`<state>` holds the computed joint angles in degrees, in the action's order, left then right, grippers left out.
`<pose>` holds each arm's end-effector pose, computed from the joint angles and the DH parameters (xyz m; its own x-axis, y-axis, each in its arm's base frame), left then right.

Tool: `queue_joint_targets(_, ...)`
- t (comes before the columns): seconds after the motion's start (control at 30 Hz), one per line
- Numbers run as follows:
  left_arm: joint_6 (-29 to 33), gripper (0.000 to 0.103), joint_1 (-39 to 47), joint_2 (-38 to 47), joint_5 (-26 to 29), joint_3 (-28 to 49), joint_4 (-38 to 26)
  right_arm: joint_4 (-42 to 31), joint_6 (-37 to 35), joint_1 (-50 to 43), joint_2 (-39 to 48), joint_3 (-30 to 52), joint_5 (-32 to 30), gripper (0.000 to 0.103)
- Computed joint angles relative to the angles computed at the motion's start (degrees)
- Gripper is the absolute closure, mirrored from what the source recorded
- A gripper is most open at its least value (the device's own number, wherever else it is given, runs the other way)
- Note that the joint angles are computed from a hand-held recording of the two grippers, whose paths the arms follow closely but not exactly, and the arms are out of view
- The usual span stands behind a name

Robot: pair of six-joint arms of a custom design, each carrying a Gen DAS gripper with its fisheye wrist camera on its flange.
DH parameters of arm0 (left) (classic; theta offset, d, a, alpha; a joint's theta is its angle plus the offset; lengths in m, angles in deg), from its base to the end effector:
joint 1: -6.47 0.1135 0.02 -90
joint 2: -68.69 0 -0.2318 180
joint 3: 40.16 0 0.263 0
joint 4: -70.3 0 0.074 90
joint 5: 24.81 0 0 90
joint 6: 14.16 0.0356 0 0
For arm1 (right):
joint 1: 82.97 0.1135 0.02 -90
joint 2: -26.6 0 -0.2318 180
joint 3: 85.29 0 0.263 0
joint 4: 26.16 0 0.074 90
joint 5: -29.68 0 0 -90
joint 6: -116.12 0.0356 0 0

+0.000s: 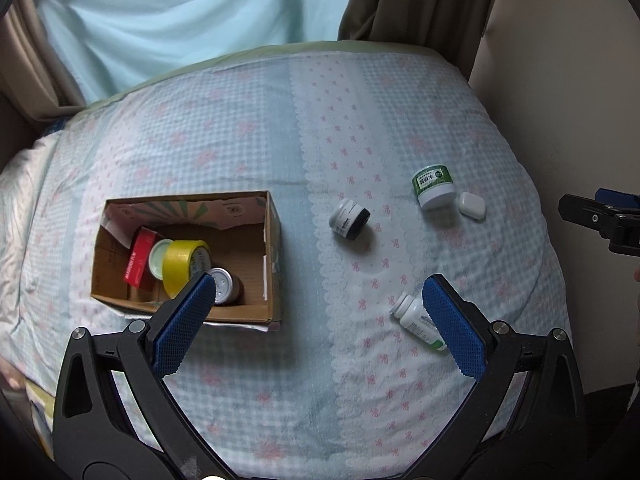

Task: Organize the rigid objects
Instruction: 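Lift both tools away from the box toward the remaining items, then grasp the white-and-black jar with the left tool while the right tool grasps the green-labelled jar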

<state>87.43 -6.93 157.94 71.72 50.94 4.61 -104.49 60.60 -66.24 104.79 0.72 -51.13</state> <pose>0.3182 -0.0800 0.2556 -0.7993 0.3956 -0.4524 0.4487 0.8936 -0.0114 0.2598 0.0721 0.2733 -0.8762 0.3202 -0.3603 0.3189 0.9456 0.0648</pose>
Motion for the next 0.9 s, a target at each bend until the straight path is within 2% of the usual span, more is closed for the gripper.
queue_joint_targets(0.2,-2.1,0.0,-2.7,8.4,2.3,-3.5,9.8,10.1,-4.0,-3.4,4.2,-6.4,-1.2,0.0)
queue_joint_targets(0.33,-3.2,0.0,-5.3,17.3,0.3,-1.5,17.3,16.4,-5.7,-6.6,10.4,-6.8,-4.0,0.0)
queue_joint_targets(0.43,-4.3,0.0,-6.5,25.4,-0.2,3.4,19.6,19.0,-8.2,-9.3,17.0,-4.1,-5.4,0.0)
queue_joint_targets(0.57,-3.7,0.0,-9.0,38.0,-3.3,14.6,16.4,21.2,-10.9,-12.7,26.2,0.8,-7.9,0.0)
queue_joint_targets(0.83,4.6,0.0,-10.4,55.2,-6.1,34.0,8.9,21.2,-13.6,-15.0,45.5,14.8,-12.3,0.0)
queue_joint_targets(0.9,5.5,0.005,-10.8,59.7,-7.1,39.7,6.1,20.3,-13.5,-15.1,49.7,18.7,-12.7,0.0)
